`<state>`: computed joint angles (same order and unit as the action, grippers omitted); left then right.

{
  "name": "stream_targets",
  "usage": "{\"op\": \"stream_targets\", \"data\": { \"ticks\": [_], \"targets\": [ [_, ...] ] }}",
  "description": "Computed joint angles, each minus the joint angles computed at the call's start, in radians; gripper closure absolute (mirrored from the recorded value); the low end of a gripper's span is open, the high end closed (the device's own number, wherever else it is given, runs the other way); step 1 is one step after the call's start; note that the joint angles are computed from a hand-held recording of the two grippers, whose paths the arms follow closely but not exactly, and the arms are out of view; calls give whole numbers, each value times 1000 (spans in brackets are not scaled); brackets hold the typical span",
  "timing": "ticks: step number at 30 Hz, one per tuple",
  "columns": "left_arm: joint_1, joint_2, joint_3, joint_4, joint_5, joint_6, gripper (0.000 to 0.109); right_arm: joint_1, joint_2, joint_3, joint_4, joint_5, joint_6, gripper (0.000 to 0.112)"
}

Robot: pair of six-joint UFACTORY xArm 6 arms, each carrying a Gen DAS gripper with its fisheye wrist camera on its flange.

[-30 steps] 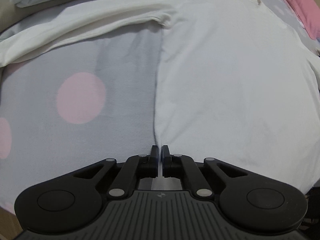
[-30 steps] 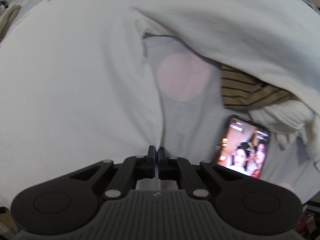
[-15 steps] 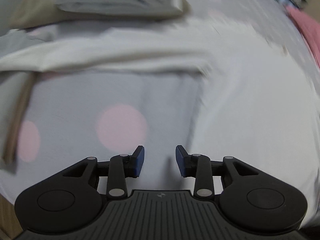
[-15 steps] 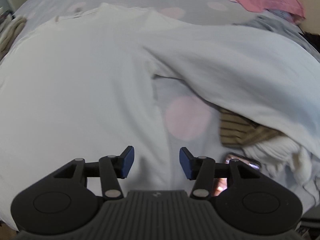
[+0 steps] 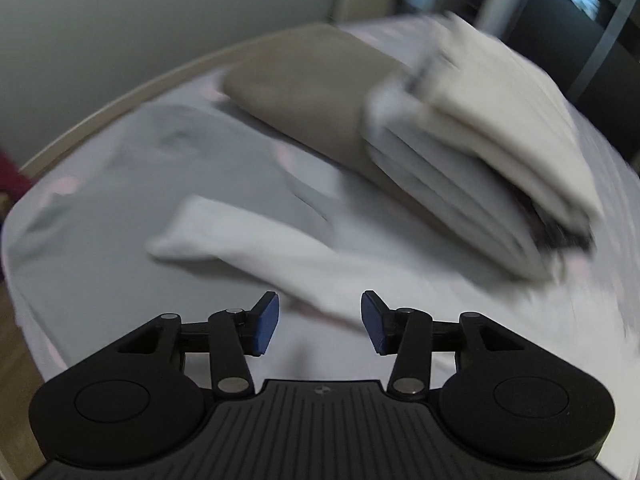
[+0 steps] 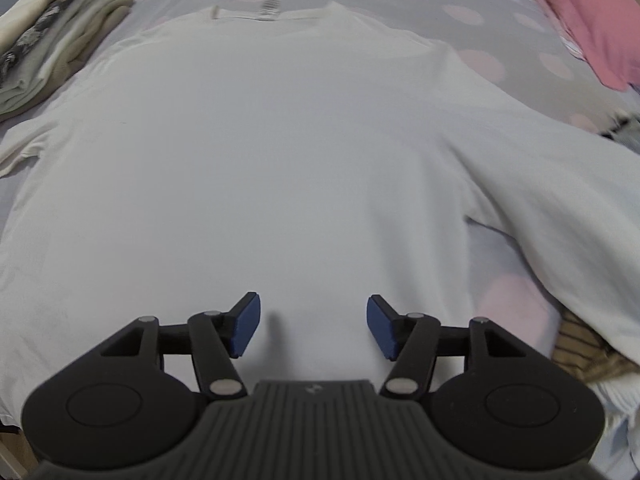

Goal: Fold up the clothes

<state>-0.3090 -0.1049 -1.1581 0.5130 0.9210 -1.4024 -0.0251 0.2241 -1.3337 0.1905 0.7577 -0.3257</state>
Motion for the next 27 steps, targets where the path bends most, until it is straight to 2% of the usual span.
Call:
{"op": "stream_targets", "data": {
  "ticks": [6,11,12,13,15,16,23,27],
  "targets": [
    [106,-54,123,15,-117,-199,65,34,58,-70,32,18,-34,48],
    [119,-17,100,60,-62,-237,65,50,112,-129,47,33,-56,48],
    [118,-7,91,74,-53,-250,70,54,121,-139,47,36,-57,48],
    [113,-6,88,90,-47,-264,83,57,128,-147,47,37,-59,48],
    [103,-6,81,123,-36,-292,100,63,139,-156,48,34,-65,48],
    [93,-5,72,156,-33,-309,103,66,142,-159,49,32,-69,48],
    [1,-27,28,344,-161,-448,106,74,128,-153,72,26,-110,48],
    [-66,9,-48,452,-257,-497,106,77,110,-138,79,7,-125,48]
  ]
}}
